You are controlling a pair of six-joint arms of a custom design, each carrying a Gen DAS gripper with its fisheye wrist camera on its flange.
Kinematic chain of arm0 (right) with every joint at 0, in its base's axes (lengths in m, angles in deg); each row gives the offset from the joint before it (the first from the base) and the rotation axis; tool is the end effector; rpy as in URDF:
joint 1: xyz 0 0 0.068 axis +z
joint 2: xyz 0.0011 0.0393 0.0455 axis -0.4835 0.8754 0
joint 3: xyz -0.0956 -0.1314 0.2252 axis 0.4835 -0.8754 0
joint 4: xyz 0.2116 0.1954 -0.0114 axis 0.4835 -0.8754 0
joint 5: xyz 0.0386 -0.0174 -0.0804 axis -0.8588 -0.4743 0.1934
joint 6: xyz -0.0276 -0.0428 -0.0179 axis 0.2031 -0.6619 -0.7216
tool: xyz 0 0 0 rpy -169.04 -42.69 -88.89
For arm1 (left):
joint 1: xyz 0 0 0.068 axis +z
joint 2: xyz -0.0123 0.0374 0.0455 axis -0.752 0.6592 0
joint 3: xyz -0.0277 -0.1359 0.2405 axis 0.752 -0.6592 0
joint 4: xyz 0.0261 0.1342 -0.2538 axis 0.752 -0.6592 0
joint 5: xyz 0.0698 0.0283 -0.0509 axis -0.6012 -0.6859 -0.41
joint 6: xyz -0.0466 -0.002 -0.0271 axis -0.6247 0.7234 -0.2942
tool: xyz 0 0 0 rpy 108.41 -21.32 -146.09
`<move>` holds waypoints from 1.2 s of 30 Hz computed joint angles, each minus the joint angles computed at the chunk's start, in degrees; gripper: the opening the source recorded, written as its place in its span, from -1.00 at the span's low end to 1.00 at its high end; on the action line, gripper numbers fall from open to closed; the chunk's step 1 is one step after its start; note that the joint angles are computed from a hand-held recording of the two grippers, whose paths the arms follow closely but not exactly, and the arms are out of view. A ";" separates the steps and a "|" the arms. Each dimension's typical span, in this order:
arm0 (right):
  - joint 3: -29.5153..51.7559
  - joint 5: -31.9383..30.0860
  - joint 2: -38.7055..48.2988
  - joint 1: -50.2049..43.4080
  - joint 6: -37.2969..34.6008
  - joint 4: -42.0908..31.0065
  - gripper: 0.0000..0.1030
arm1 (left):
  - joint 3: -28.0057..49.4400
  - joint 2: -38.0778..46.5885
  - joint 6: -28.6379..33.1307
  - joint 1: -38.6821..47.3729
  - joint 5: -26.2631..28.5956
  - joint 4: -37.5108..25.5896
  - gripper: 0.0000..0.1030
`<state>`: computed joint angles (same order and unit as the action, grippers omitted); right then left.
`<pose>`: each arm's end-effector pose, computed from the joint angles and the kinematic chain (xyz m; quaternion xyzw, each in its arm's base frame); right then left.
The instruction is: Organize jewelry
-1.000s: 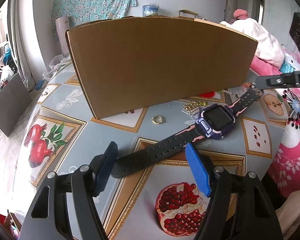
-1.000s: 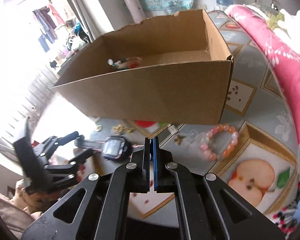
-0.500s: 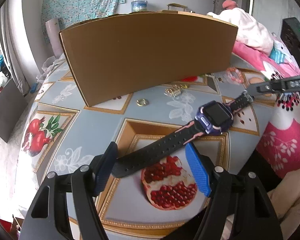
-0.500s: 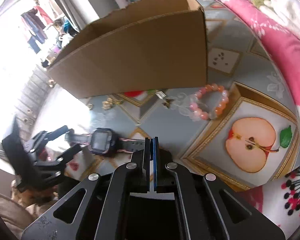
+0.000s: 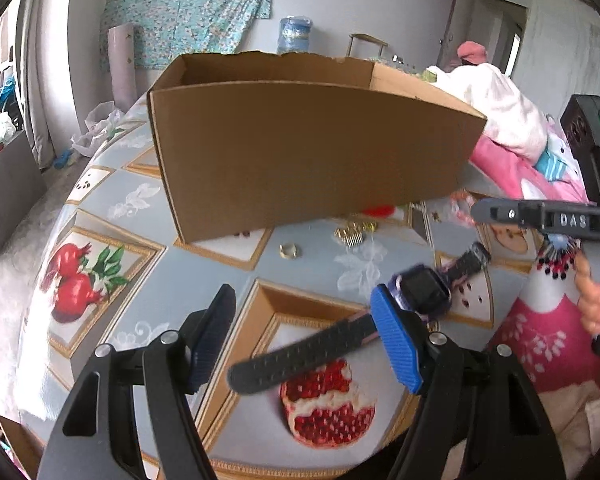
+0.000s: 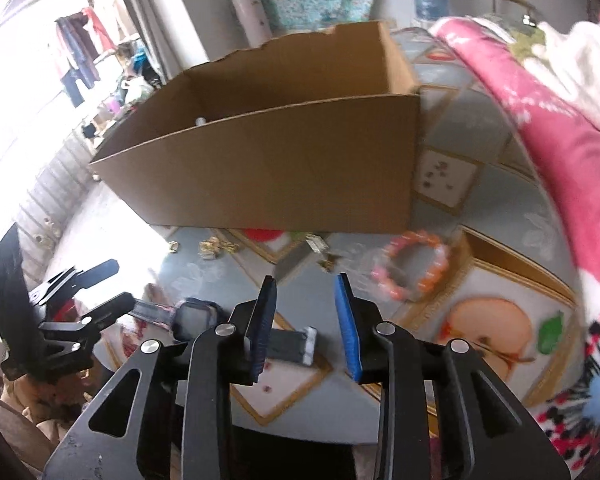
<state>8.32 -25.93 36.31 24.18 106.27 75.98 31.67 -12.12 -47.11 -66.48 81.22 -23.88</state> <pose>0.2131 0.2665 0.1542 -0.0274 0.9394 0.1434 0.3102 0.1778 -0.0632 0.1436 0.1798 0.9062 -0.1357 0.3579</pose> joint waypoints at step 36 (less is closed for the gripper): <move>-0.68 -4.08 3.60 -2.41 -2.02 8.20 -0.42 | 6.89 22.57 2.78 -5.52 -8.78 13.95 -0.73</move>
